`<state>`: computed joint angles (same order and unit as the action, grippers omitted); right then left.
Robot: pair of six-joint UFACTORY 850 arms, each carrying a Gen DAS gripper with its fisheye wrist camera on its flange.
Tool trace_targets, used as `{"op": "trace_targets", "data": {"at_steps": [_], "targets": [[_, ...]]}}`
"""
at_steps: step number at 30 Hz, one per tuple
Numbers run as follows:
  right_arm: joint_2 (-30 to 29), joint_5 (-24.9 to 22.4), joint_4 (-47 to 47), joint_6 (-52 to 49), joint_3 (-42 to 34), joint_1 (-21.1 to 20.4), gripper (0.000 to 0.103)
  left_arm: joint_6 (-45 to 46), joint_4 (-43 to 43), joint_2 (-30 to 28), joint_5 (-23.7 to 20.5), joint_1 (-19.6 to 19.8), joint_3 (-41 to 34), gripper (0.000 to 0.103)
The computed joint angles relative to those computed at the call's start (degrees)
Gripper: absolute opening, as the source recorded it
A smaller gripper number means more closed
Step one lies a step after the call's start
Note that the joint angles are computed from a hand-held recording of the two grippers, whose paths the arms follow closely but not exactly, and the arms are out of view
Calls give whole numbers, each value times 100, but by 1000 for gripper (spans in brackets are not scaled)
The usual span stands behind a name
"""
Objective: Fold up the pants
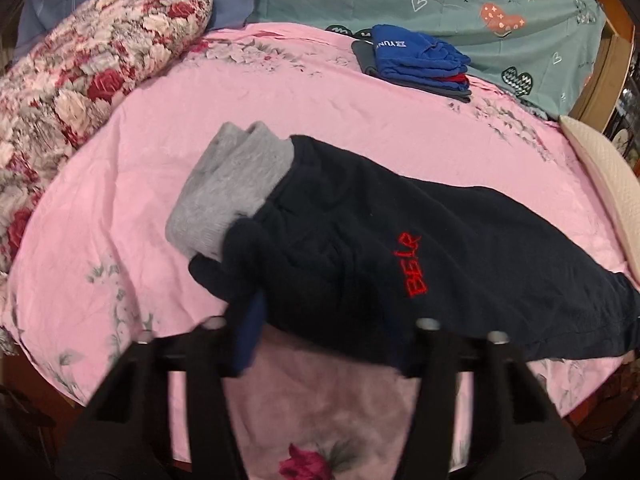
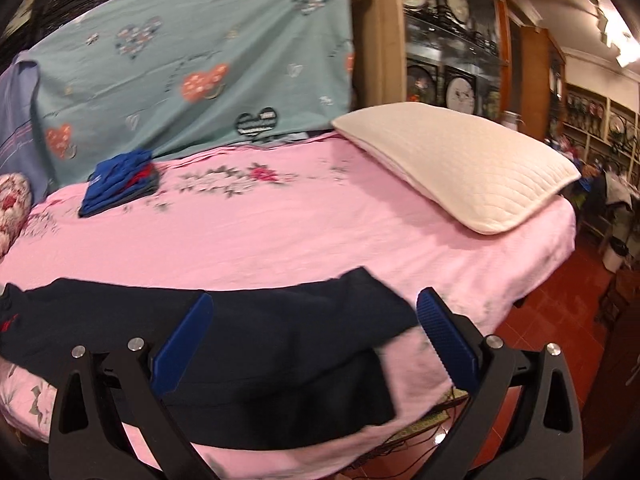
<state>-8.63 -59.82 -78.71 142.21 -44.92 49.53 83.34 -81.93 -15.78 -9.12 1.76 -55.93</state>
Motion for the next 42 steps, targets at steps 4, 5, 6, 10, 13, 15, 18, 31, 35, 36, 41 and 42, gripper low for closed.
{"op": "trace_targets", "data": {"at_steps": [4,5,6,10,13,15,18,31,35,36,41,42], "targets": [[663,460,-33,499,706,-135,97,238,-328,10,-155,38,-24,10],[767,574,-190,703,834,-157,97,500,-603,39,-264,68,-2,9],[853,723,-201,799,911,-197,97,864,-978,78,-329,83,31,8],[1119,1435,-593,1040,1117,-434,76,1461,-1628,135,-541,115,73,7],[973,1979,-515,345,922,-740,53,1403,-1591,147,-574,121,66,7],[806,2669,-275,-216,767,-1131,13,1566,-1719,175,-580,137,93,7],[907,2998,-1037,294,851,-1242,6,1279,-1444,192,-724,232,95,7],[1565,2564,-3141,2076,897,-1154,6,656,-723,99,-875,261,-69,7],[1515,2863,-3739,2462,653,-1514,6,24,-417,-74,-1143,317,-496,7],[1467,2978,-3858,2465,527,-1657,6,-266,-191,-157,-1181,300,-689,7],[634,4040,-3661,1653,-792,-2703,6,-2418,1626,-984,-1131,26,-2269,7],[357,4226,-3294,1241,-1162,-2920,6,-3018,2054,-1373,-1173,-31,-2868,7]]}}
